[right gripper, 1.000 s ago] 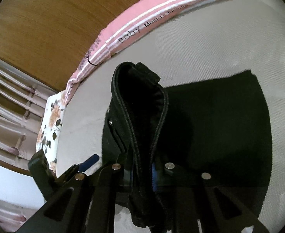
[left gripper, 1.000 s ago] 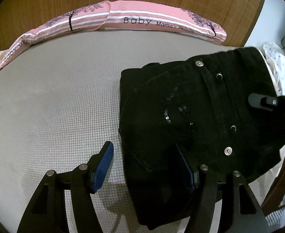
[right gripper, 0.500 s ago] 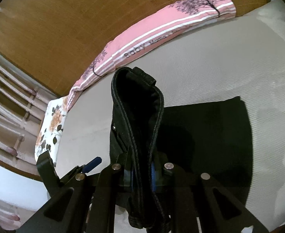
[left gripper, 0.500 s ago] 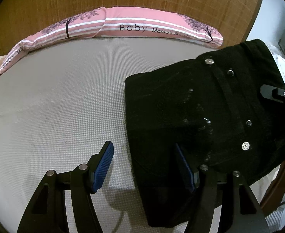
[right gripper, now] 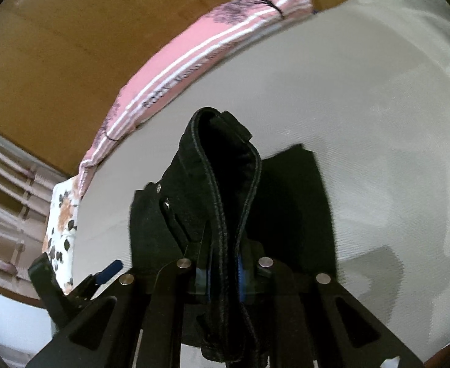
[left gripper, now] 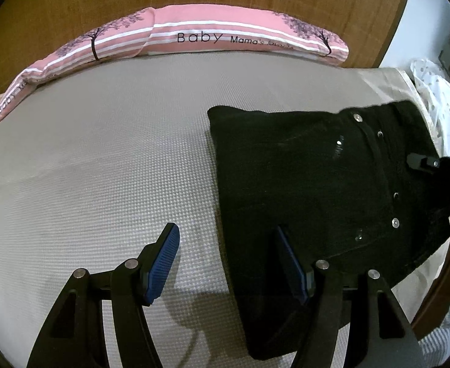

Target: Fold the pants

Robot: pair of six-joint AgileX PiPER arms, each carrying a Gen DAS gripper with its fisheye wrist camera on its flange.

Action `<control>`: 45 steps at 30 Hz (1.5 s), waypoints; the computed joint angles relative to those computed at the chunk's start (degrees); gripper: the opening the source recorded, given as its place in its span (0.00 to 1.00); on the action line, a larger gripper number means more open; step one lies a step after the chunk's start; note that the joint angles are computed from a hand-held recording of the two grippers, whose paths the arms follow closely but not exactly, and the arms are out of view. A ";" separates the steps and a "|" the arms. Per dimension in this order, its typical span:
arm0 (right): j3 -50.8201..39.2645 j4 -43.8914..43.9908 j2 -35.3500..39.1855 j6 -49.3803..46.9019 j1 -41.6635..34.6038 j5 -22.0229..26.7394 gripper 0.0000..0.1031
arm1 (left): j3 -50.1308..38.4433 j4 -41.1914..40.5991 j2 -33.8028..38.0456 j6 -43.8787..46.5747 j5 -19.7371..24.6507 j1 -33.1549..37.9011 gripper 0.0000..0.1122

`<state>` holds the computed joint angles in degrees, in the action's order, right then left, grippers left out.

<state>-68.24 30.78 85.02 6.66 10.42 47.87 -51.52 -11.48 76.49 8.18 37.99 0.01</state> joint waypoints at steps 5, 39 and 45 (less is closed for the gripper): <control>4.16 3.16 -0.78 -3.26 -3.58 -0.93 0.10 | -0.20 1.33 0.26 -1.72 0.09 -1.51 0.58; 14.58 5.70 -10.92 -9.15 -10.20 2.19 0.20 | 3.95 1.04 0.56 -1.96 -2.50 -5.95 0.61; 15.16 0.11 -13.61 -3.21 -7.41 -0.41 0.10 | 3.69 3.18 -0.19 -3.30 -1.77 -6.83 0.61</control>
